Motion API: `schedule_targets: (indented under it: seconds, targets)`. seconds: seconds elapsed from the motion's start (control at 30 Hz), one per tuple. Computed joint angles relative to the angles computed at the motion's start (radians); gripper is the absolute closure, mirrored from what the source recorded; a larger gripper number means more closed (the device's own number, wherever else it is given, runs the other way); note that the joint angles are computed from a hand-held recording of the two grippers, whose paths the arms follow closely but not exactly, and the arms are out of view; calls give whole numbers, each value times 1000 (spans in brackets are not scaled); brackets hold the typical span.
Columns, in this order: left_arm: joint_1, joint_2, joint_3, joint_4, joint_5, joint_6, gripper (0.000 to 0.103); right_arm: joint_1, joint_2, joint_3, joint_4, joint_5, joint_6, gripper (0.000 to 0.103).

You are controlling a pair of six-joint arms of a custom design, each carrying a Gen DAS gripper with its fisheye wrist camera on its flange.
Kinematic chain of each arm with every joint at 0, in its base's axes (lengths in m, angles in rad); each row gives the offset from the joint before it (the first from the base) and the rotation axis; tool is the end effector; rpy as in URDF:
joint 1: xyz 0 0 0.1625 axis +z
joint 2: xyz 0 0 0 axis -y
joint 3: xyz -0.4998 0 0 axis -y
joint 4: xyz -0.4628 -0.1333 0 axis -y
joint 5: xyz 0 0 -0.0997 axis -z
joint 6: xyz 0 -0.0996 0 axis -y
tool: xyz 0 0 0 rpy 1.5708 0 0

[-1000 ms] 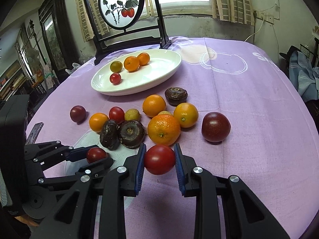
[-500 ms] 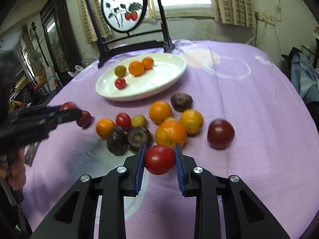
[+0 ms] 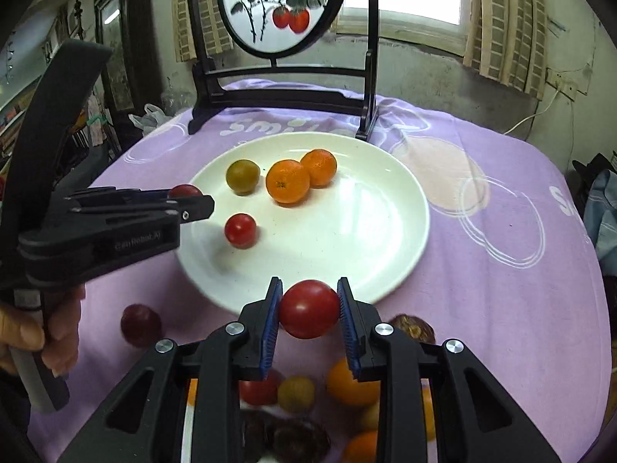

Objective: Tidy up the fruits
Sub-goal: 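Carry both red tomatoes to the plate and open both grippers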

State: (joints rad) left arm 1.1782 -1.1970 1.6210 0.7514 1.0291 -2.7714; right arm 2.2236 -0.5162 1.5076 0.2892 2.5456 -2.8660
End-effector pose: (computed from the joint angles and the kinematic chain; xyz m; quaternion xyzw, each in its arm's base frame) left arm -0.0380 -0.5744 0.3202 0.3029 0.8964 -0.1922 0.2602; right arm 0.4100 -0.4525 -0.0602 0.0974 -0.8715 0.3217 0.3572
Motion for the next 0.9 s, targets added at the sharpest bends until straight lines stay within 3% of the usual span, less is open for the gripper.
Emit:
schedule_targets:
  seconds: [0.1, 0.13, 0.17, 0.2, 0.37, 0.6, 0.73, 0.9]
  targets:
    - [13, 39, -24, 1, -8, -17, 70, -20, 28, -35, 33, 3, 11, 63]
    - [18, 49, -32, 3, -8, -33, 55, -24, 34, -43, 40, 7, 12, 53]
    - [22, 52, -37, 2, -1, -49, 38, -25, 39, -45, 38, 18, 8, 51]
    - [24, 47, -36, -7, 1, -61, 33, -25, 40, -45, 40, 24, 13, 48]
    - [25, 6, -19, -4, 25, -103, 26, -11, -2, 23, 1, 8, 49, 44]
    - [-10, -166, 159, -87, -19, -85, 10, 45, -90, 187, -73, 7, 145, 36]
    - [-21, -229, 243, -38, 12, -107, 10, 70, -155, 300, -151, -67, 200, 32]
    - [-67, -310, 355, -59, -15, -77, 8, 128, -134, 340, -125, 3, 296, 30]
